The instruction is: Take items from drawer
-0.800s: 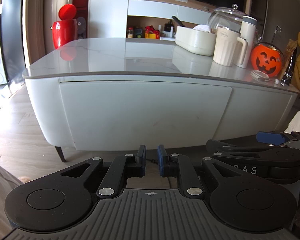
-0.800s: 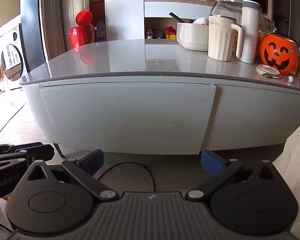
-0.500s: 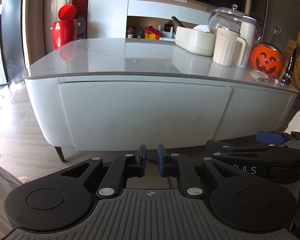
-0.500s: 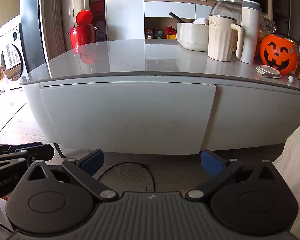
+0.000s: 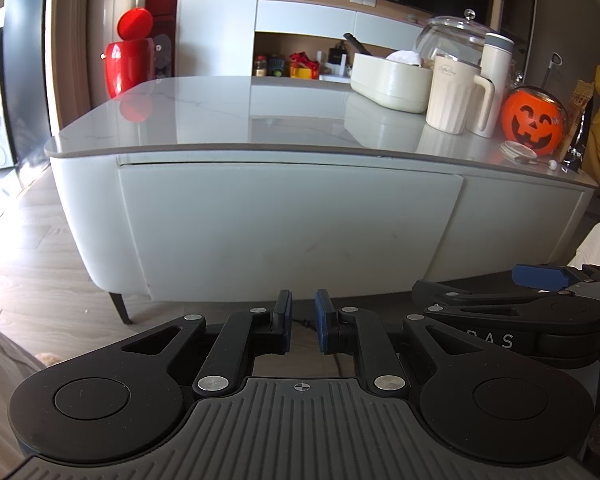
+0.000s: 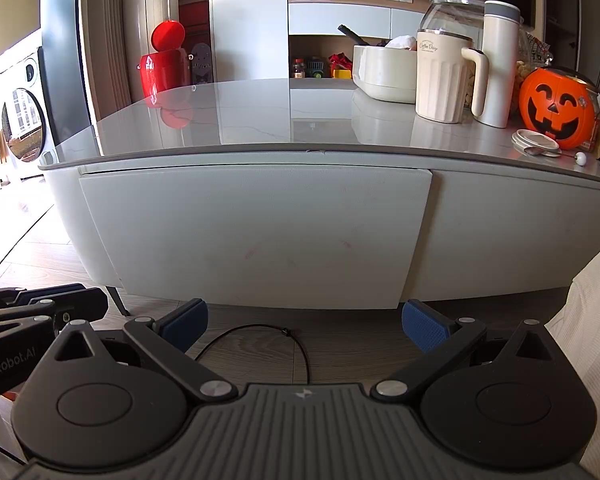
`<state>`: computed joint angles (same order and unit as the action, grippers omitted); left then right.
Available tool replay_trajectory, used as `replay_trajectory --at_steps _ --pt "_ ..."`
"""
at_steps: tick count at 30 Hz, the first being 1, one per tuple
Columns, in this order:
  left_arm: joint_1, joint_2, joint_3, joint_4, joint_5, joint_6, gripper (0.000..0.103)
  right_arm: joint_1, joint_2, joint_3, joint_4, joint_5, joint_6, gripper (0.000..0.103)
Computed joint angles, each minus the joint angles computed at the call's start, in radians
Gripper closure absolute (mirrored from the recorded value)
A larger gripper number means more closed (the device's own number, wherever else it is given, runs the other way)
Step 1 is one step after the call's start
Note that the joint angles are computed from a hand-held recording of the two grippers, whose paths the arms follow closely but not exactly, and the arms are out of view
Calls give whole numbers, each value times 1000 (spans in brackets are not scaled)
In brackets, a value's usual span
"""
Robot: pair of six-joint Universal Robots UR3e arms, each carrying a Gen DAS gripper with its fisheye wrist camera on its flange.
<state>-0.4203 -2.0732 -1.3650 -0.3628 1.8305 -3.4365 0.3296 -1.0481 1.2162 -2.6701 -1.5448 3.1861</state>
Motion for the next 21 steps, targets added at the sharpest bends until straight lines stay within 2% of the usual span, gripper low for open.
replay_trajectory --at_steps 11,21 --pt "5 -13 30 -29 -13 -7 88 -8 6 -26 45 12 2 0" --pt "54 -16 48 -79 -96 -23 88 -18 37 -124 177 53 -5 0"
